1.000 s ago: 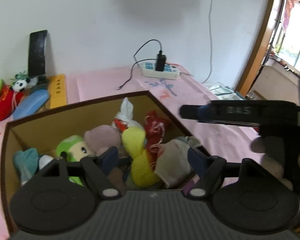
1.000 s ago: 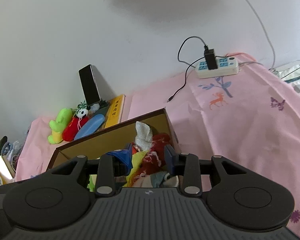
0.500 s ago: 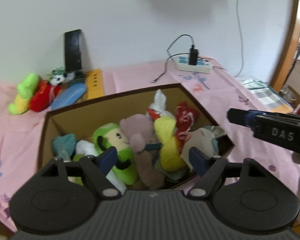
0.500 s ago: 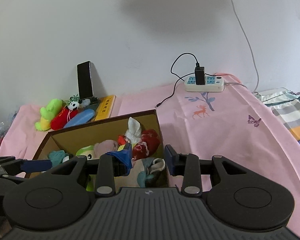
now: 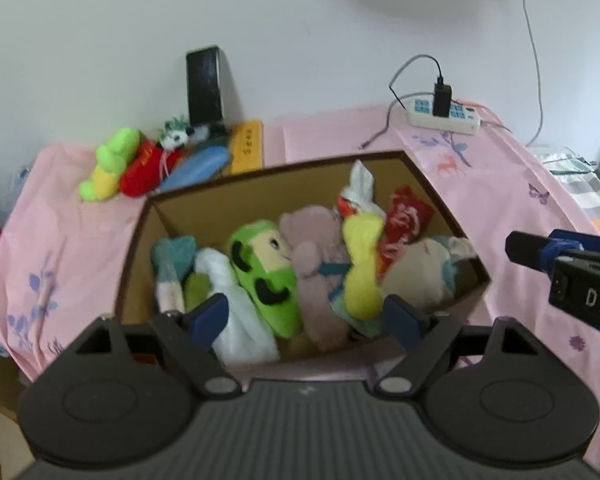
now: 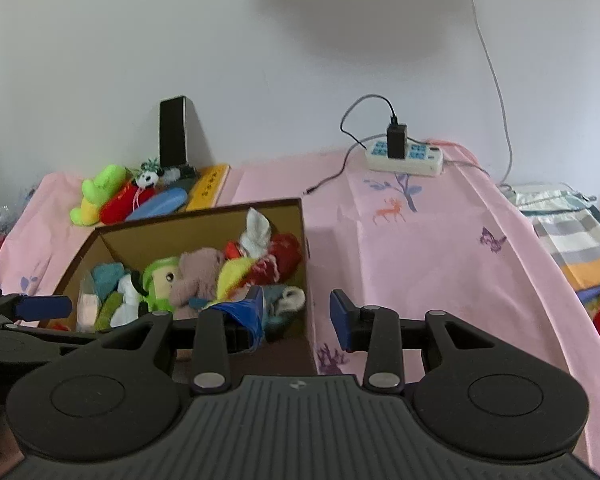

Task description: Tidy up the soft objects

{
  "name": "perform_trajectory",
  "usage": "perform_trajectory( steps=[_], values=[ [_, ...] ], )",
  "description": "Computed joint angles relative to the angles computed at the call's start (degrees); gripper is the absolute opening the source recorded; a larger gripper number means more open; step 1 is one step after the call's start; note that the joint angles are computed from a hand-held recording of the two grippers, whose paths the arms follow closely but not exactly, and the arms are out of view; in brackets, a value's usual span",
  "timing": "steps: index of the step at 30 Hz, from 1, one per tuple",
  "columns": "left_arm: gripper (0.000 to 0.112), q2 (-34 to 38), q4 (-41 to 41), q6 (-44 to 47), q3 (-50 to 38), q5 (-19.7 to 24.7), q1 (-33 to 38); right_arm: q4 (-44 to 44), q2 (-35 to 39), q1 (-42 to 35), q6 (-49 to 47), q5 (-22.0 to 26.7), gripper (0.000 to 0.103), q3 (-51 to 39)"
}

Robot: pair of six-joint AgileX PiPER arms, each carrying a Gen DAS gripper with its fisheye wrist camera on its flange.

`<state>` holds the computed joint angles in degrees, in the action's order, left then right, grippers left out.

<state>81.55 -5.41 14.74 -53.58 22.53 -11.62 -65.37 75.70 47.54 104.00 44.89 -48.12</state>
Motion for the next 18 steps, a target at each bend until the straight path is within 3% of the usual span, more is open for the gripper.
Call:
perform_trajectory(
  steps=[7,18],
  values=[
    [0.085,0.83,12.73,-16.55,-0.67,3.02,-6.37,4.99,-3.53,-1.28,-3.92,1.28,0.02,2.32],
    [0.085,4.18,18.02,-23.41,-2.56,6.11,-18.45,10.83,-8.29,-4.93,-6.71,6.77,0.02,6.9]
  ],
)
